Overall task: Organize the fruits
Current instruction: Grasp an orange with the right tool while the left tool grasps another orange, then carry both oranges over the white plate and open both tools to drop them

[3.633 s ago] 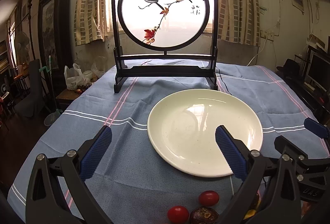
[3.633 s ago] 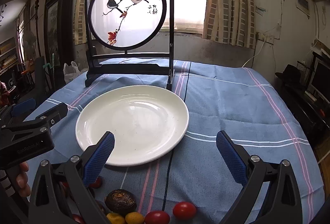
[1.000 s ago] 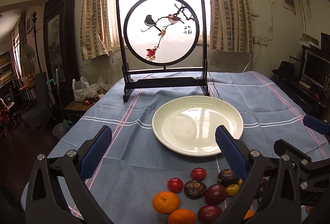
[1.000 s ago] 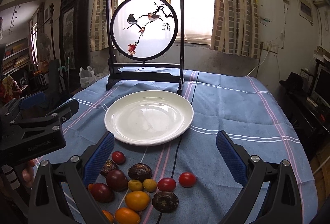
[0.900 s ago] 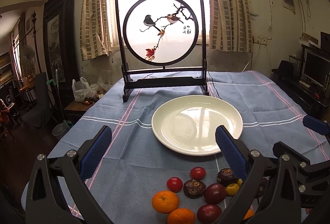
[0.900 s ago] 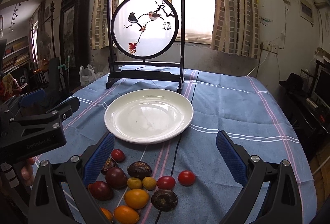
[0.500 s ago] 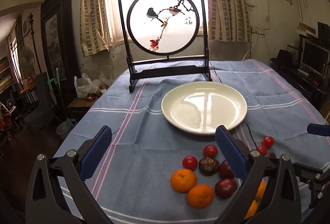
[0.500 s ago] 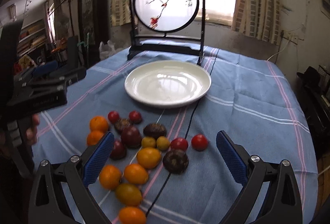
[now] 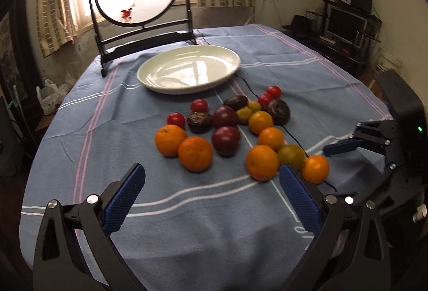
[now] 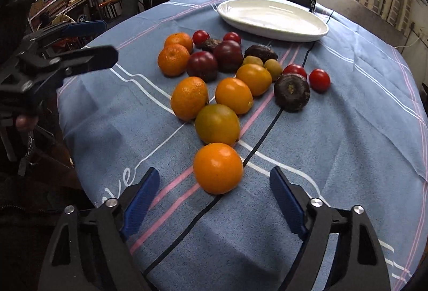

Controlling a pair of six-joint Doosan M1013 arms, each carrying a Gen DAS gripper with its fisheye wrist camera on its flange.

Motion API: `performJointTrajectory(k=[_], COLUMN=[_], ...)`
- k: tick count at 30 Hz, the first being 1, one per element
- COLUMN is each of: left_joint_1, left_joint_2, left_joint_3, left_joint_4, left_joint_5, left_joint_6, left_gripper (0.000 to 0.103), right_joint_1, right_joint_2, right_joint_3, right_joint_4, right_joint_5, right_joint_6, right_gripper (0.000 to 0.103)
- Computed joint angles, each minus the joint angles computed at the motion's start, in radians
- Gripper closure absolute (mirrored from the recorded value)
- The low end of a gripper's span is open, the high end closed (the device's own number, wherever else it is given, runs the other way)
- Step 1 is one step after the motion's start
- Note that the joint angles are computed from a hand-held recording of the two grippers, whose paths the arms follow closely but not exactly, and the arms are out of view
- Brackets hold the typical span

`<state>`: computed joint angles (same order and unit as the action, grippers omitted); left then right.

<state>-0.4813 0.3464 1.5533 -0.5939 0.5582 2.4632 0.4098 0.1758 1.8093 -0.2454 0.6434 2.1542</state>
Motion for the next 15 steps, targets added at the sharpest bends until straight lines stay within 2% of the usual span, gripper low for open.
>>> performJointTrajectory(k=[2, 4, 5, 6, 8, 13, 15], left_joint_1=[-0.005, -0.012, -0.017, -0.021, -0.032, -0.050, -0.055], left_joint_2=[-0.003, 0.003, 0.008, 0.014, 0.024, 0.062, 0.072], left_joint_3=[0.008, 0.003, -0.002, -0.007, -0.015, -0.055, -0.065], left_joint_4=[-0.025, -0.023, -0.018, -0.012, 0.012, 0.088, 0.110], left_joint_5=[0.025, 0.059, 0.075, 0.089, 0.099, 0.131, 0.139], left_joint_6=[0.054, 0.070, 0.072, 0.070, 0.046, -0.035, -0.038], left_gripper=[0.004, 0.004, 0.004, 0.004, 0.004, 0.005, 0.012], right_joint_1=[-0.016, -0.023, -0.029, -0.036, -0.049, -0.058, -0.062], right_joint_2=[-0.009, -0.014, -0.016, -0.018, -0.026, -0.055, -0.065], right_joint_3=[0.012, 0.020, 0.024, 0.032, 0.046, 0.069, 0.077], right_joint_4=[0.058, 0.074, 0.094, 0.118, 0.168, 0.107, 0.060], right_joint_5=[-0.033, -0.053, -0.061, -0.082, -0.114, -0.132, -0.131], right_joint_6=[-0.029, -0.044, -0.059, -0.075, -0.114, -0.060, -0.005], right_gripper=[0.041, 0.056, 0.058, 0.065, 0.065, 0.065, 0.065])
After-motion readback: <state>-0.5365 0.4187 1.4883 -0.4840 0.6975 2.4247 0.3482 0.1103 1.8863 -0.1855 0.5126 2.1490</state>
